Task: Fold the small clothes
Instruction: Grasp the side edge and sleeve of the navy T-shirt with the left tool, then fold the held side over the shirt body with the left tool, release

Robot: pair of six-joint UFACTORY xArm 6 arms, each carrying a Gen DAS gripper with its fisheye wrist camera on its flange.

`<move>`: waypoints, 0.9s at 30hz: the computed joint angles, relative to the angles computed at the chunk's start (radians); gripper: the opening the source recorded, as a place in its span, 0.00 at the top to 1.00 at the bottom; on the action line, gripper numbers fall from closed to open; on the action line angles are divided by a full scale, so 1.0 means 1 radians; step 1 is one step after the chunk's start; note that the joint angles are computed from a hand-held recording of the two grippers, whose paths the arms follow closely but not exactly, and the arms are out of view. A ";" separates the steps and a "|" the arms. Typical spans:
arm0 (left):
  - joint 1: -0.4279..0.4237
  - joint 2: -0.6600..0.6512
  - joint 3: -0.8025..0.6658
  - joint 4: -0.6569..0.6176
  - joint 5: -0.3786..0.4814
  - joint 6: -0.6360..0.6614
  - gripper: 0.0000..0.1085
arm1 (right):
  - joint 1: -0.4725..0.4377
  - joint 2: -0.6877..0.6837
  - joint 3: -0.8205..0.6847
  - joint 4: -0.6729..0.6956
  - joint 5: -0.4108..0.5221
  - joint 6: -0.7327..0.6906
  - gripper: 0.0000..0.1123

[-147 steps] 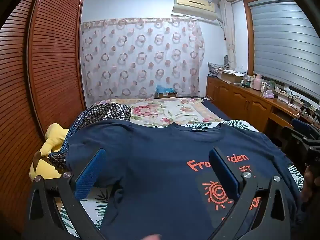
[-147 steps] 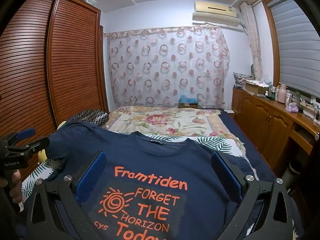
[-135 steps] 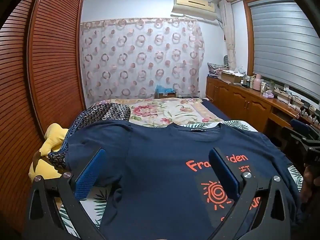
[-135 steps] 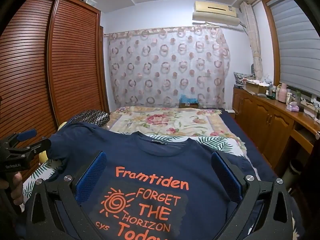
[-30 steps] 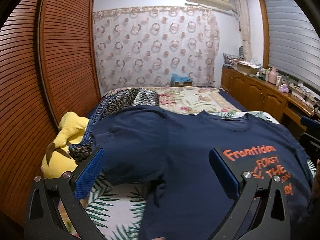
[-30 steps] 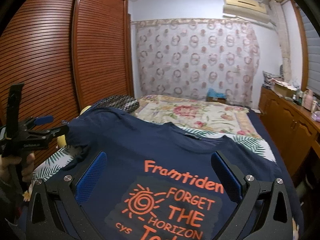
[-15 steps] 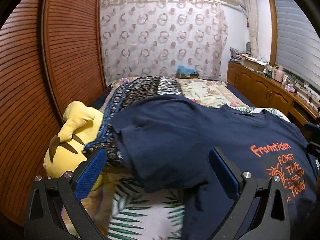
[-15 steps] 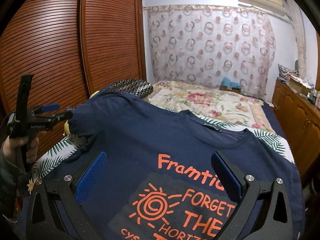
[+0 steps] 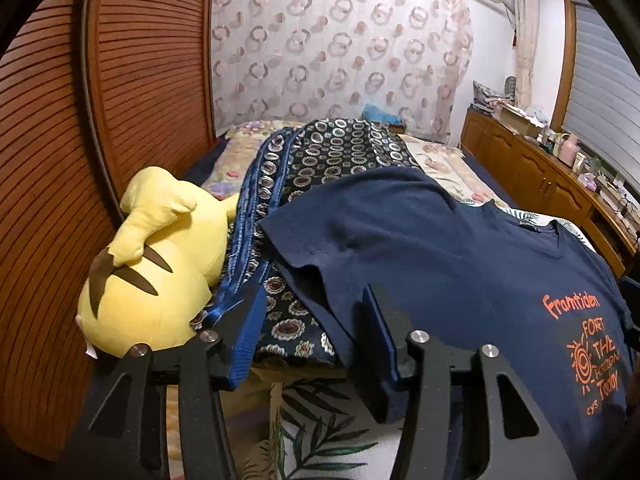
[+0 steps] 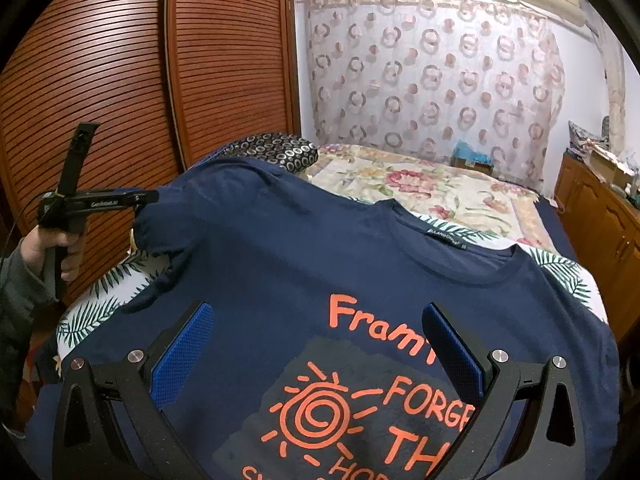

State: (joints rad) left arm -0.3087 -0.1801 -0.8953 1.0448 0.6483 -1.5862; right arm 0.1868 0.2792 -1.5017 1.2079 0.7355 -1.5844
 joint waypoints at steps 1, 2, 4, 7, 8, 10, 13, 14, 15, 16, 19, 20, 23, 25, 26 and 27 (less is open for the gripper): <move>0.007 0.008 -0.008 -0.014 -0.008 0.016 0.56 | 0.003 0.001 0.000 -0.003 -0.003 0.002 0.08; 0.013 0.010 -0.009 -0.025 -0.015 0.026 0.58 | 0.005 0.001 0.001 -0.006 -0.007 0.004 0.08; 0.031 0.023 -0.018 -0.055 -0.040 0.046 0.59 | 0.008 0.001 0.003 -0.008 -0.012 0.007 0.08; 0.068 0.041 -0.018 -0.125 -0.096 0.098 0.59 | 0.008 0.000 0.006 -0.006 -0.013 0.010 0.08; 0.076 0.043 -0.017 -0.133 -0.111 0.107 0.59 | 0.007 -0.001 0.007 -0.005 -0.013 0.010 0.08; 0.088 0.048 -0.014 -0.142 -0.146 0.113 0.59 | 0.006 -0.002 0.010 -0.005 -0.014 0.012 0.08; 0.101 0.047 -0.004 -0.152 -0.194 0.118 0.69 | 0.004 0.000 0.012 -0.004 -0.013 0.016 0.08; 0.107 0.046 0.001 -0.165 -0.212 0.129 0.74 | 0.005 -0.001 0.016 -0.004 -0.014 0.017 0.08; 0.105 0.049 -0.003 -0.181 -0.217 0.146 0.78 | 0.005 -0.002 0.019 -0.004 -0.016 0.017 0.08; 0.101 0.049 -0.007 -0.186 -0.216 0.155 0.84 | 0.004 -0.001 0.019 -0.007 -0.015 0.020 0.08; 0.088 0.049 -0.021 -0.188 -0.197 0.179 0.93 | 0.001 -0.001 0.021 -0.008 -0.015 0.026 0.08; 0.078 0.046 -0.029 -0.164 -0.176 0.160 0.95 | 0.000 0.001 0.018 -0.010 -0.015 0.030 0.08; 0.048 0.029 -0.051 -0.072 -0.133 0.082 0.95 | -0.003 0.002 0.017 -0.005 -0.014 0.034 0.08; 0.023 0.027 -0.077 -0.038 -0.128 0.071 0.95 | -0.001 -0.005 0.025 0.002 -0.030 0.036 0.08; 0.012 0.030 -0.093 -0.032 -0.122 0.079 0.95 | -0.004 -0.005 0.022 0.005 -0.029 0.037 0.08; -0.005 0.040 -0.118 -0.026 -0.113 0.092 0.95 | -0.006 -0.008 0.025 0.011 -0.030 0.036 0.08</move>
State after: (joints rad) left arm -0.3136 -0.1402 -1.0135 1.0187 0.5355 -1.4942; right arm 0.1811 0.2711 -1.4769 1.2190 0.7056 -1.5487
